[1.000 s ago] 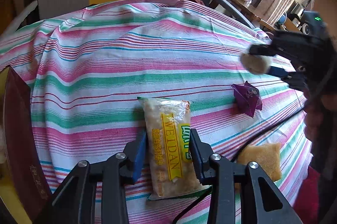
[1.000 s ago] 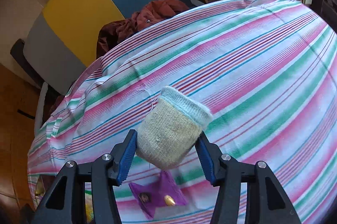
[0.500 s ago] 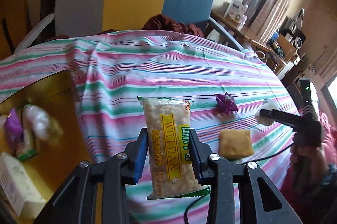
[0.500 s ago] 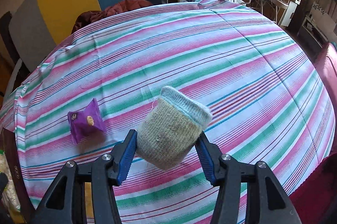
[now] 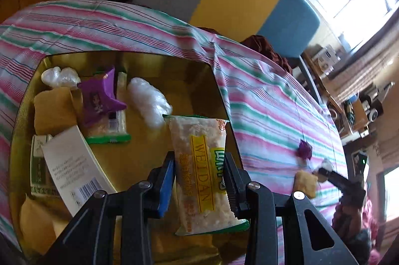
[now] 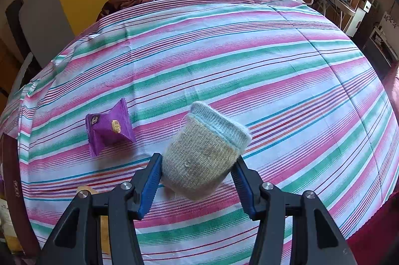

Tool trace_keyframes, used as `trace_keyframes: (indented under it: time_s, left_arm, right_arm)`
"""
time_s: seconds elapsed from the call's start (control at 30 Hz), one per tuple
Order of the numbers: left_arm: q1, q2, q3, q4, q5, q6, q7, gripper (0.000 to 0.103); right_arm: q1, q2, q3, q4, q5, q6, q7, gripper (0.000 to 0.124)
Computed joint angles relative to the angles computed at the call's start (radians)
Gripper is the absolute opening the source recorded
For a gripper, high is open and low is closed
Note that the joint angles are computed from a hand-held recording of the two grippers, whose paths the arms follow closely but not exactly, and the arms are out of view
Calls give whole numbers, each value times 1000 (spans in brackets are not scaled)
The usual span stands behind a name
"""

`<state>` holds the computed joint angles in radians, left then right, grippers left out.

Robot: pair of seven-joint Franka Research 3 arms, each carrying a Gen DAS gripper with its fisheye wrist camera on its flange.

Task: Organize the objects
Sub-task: 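Carry the WEIDAN bar into the gold tray and open the left gripper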

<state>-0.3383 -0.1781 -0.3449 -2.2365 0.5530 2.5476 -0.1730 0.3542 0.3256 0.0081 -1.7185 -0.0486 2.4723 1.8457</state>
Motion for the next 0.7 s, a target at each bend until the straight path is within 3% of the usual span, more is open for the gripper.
trace_keyframes:
  time_s: [0.27, 0.7]
  left_arm:
    - [35, 100, 54, 70, -32, 21, 73, 37]
    - [51, 220, 100, 150, -119, -13, 145, 38]
  right_arm:
    - [-5, -2, 2, -6, 13, 4, -14, 56]
    - [-3, 14, -1, 12, 12, 3, -23, 56]
